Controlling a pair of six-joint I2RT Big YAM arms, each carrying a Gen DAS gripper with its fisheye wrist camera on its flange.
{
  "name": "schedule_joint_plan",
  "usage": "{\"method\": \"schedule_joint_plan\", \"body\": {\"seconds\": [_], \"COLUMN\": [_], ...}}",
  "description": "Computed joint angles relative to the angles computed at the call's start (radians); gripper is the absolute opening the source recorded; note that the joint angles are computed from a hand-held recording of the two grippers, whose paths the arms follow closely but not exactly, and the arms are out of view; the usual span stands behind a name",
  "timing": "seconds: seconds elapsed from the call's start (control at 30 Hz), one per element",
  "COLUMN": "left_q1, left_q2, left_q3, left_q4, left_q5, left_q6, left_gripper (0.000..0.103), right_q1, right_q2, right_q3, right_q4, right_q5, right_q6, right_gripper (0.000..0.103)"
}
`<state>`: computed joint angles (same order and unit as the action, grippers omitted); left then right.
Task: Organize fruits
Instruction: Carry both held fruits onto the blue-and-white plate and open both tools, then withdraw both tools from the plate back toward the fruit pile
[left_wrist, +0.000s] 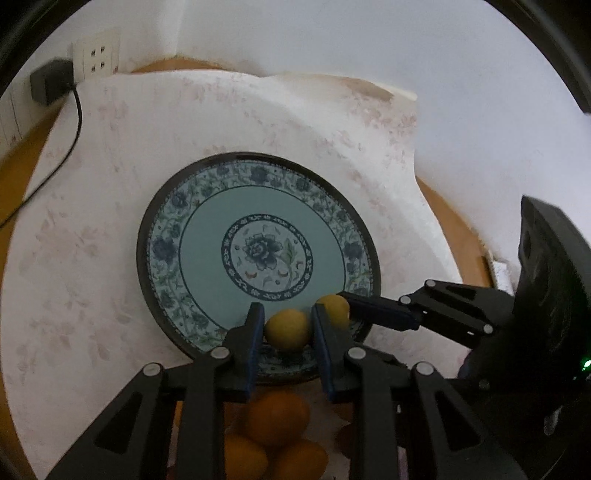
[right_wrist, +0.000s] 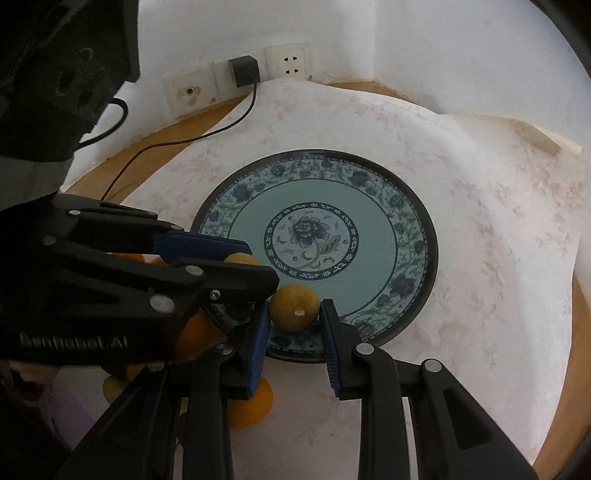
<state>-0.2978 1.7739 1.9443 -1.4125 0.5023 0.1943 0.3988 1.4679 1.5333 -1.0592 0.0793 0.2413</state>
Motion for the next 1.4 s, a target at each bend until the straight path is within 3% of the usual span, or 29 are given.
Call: {"method": "schedule_joint_plan", "body": {"seconds": [0.07,0.2,0.27,0.37,0.57,0.9,1.1,1.4], "left_q1": [0.010,0.028,0.033,0.028,0.025,0.039,0.055,0.107], "left_q2": [0.016,0.028,0.027,0.019,0.011,-0.035,-0.082,-0.226], "left_q3": [0.018,0.033,0.038,0.038,0.038,0.010,-0.029,-0.188], "left_q4": [-0.027,-0.059,-0.076,-0.074,-0.075,-0.059,-0.012,0.078], "left_q5": [0.025,0.076,0.098,0.084,0.066,0.030,0.033,-0.004], "left_q6": [-0.015,-0.049,-0.047,-0.040,-0.048,-0.046,-0.086,-0.038], "left_gripper": [0.028,0.046,0.049,0.056,0.057,0.062,0.062,0.062], "right_q1": [-0.005,-0.011,-0.014,-0.014,-0.017,-0.020,-0.019,0.038], "right_q2": [0.000,-0.003,0.003,-0.002,-0.023,-0.049,-0.109,-0.174], "right_q3": [-0.003,-0.008,-0.005,-0.015,-0.040,-0.057,-0.098,-0.128], "right_q4": [0.006,0.017,0.026,0.042,0.060,0.074,0.126,0.143], "right_q5": [-0.013,-0.037,-0.055,-0.054,-0.060,-0.064,-0.052,0.009], "right_q6": [-0.014,-0.023,-0.021,-0.015,0.004,0.059,0.131,0.178], "right_gripper": [0.029,0.034,0.036,0.043,0.054,0.055,0.055,0.055]}}
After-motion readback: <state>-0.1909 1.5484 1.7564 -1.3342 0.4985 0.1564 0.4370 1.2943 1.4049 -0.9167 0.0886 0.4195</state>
